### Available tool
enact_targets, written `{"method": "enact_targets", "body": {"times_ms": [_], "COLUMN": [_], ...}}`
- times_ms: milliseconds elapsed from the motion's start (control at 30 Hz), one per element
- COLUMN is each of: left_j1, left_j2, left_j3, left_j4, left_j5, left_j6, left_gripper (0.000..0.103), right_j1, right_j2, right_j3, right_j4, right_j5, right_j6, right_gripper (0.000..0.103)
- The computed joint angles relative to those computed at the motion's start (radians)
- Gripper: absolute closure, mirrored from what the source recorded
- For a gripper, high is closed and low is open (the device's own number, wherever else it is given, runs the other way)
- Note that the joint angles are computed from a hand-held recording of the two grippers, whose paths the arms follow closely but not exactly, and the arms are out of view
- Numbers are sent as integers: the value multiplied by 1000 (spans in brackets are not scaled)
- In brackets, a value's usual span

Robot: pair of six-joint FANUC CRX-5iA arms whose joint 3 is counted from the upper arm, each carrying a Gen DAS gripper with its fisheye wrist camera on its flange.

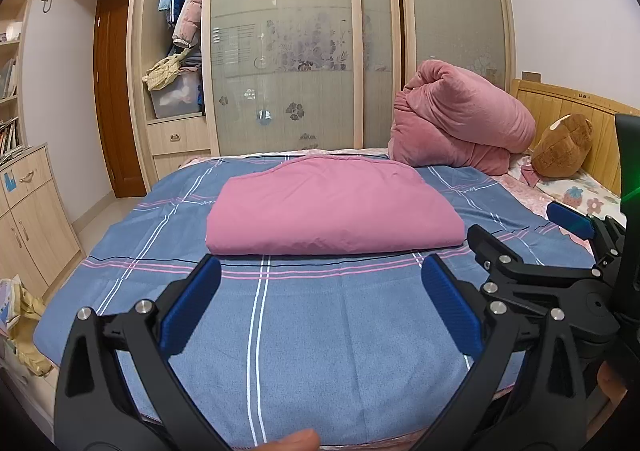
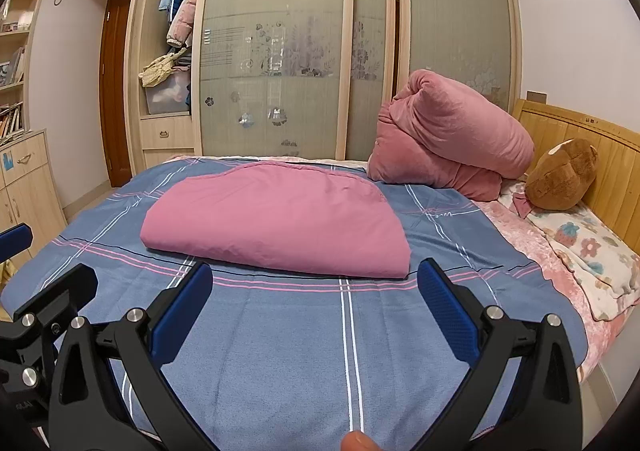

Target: Fold large clothes

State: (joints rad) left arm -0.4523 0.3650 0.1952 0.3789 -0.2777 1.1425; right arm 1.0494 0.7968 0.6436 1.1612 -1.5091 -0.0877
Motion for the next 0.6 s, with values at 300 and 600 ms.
{"method": "enact_targets", "body": {"times_ms": [300,600], "left_j1": [-2,-4], "left_j2": [-2,-1], "left_j3": [0,9], "left_j4": [-9,-30], "left_j5": [-4,-15], "left_j6": [14,40], "left_gripper": [2,2], "right_j1": [-1,-1], "right_j2": [-9,-11], "right_j3": [-15,-19], "right_j4": [0,1], "right_j5": [5,7], "right_j6": [-4,-6], "right_gripper": [1,1]}}
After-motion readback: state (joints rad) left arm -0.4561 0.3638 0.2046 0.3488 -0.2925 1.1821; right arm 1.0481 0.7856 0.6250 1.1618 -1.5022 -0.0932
